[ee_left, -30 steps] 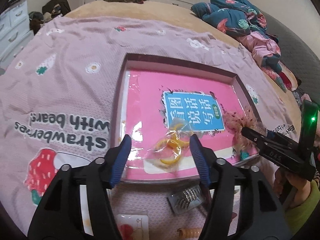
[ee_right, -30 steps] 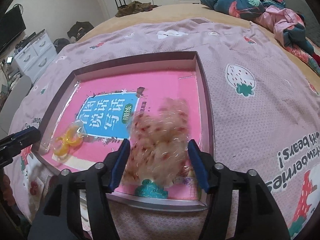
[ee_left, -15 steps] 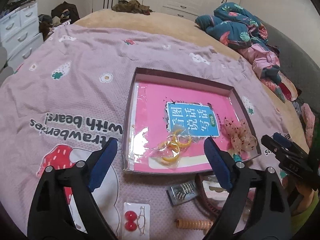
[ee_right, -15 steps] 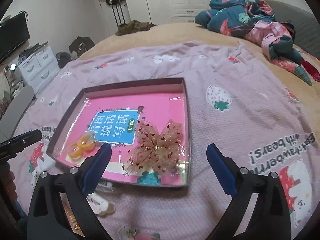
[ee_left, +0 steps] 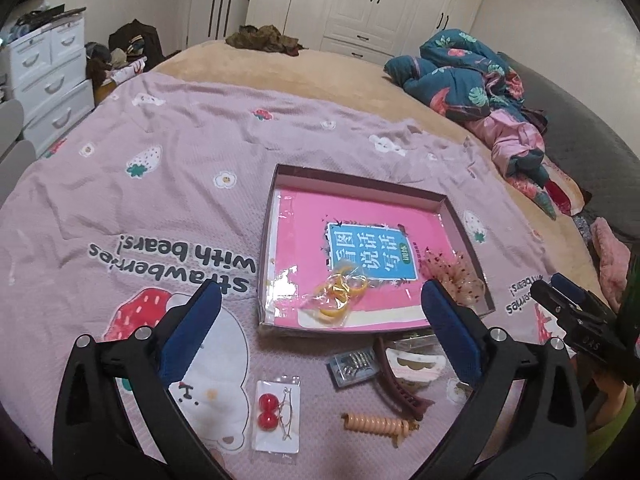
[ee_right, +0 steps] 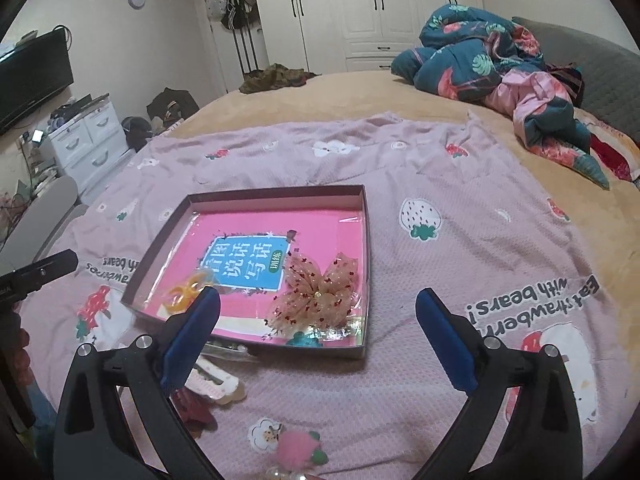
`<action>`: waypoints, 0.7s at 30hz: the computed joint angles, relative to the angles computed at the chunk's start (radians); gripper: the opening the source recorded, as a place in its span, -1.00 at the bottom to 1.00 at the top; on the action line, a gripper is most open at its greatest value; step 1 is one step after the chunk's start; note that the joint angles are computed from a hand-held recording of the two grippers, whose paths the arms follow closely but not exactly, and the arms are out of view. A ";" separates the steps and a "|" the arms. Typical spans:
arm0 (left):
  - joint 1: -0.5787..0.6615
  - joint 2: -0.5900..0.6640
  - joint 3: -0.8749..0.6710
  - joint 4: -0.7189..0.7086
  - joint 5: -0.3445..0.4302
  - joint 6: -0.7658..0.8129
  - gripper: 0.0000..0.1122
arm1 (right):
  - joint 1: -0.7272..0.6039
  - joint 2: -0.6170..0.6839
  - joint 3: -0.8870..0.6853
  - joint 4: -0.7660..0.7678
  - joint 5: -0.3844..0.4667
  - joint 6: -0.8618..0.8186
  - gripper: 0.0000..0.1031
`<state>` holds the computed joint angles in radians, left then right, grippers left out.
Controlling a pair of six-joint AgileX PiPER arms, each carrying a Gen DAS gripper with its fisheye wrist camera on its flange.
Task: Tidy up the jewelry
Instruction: 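Withdraw both tools from the tray and move toward the remaining clips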
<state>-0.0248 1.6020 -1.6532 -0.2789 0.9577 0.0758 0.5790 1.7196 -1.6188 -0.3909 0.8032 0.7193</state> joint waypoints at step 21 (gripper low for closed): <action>-0.006 -0.228 0.214 -0.026 -0.034 0.047 0.67 | 0.154 -0.146 0.104 -0.110 0.052 0.087 0.90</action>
<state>-0.0310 1.3741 -1.4394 -0.3053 0.9241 0.1224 0.7326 1.5735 -1.5144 -0.5008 0.8550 0.8063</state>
